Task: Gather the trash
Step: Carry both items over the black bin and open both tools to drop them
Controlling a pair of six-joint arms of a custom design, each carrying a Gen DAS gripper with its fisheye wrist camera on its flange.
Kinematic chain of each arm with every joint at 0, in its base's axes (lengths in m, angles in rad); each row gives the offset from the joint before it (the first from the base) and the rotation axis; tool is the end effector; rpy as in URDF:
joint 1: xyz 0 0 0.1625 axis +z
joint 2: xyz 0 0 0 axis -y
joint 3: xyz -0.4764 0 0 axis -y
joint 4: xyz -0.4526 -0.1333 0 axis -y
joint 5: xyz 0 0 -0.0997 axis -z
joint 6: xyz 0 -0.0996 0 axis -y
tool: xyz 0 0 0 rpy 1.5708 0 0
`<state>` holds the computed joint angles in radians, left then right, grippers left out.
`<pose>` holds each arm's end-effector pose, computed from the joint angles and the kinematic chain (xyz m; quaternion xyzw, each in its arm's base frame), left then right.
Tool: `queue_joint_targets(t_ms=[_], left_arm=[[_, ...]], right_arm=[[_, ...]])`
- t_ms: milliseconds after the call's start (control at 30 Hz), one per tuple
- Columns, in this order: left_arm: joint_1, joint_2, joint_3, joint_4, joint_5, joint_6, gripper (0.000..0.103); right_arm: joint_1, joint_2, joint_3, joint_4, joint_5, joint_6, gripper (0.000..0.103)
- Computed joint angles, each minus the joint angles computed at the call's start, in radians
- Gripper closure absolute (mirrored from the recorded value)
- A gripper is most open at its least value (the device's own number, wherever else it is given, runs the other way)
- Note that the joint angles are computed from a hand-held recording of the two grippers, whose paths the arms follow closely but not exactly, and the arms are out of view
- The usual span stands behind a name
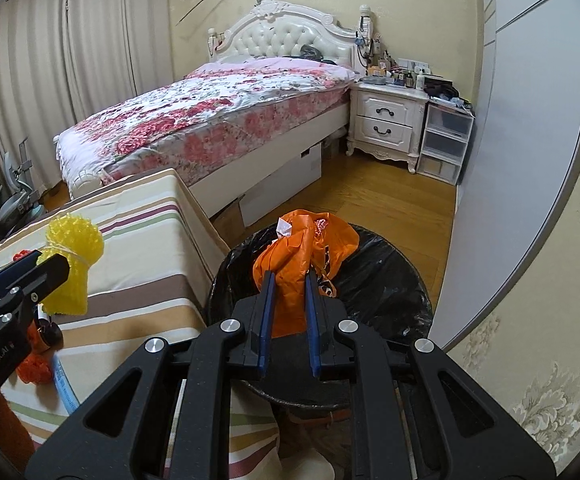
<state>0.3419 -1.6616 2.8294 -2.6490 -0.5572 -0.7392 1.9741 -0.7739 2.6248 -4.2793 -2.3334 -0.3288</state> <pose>-0.1426 -0.2820 0.1592 0.2328 0.8421 -0.3821 0.3011 0.1909 -0.2831 0.0888 0.1577 -0.8436 0.3983 0.3238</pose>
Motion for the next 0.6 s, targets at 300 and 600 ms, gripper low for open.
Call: queue_joint_targets(t_ms=[300,600], left_arm=[[0.118,0.344,-0.073,-0.371,-0.029,0.209,0.063],[0.181,0.492,-0.131,-0.5,-0.048,0.315,0.06]], right_arm=[[-0.097,-0.013,-0.005,0.011,0.053,-0.015,0.088],[-0.143,-0.027,-0.008,0.034,0.065,-0.001,0.088]])
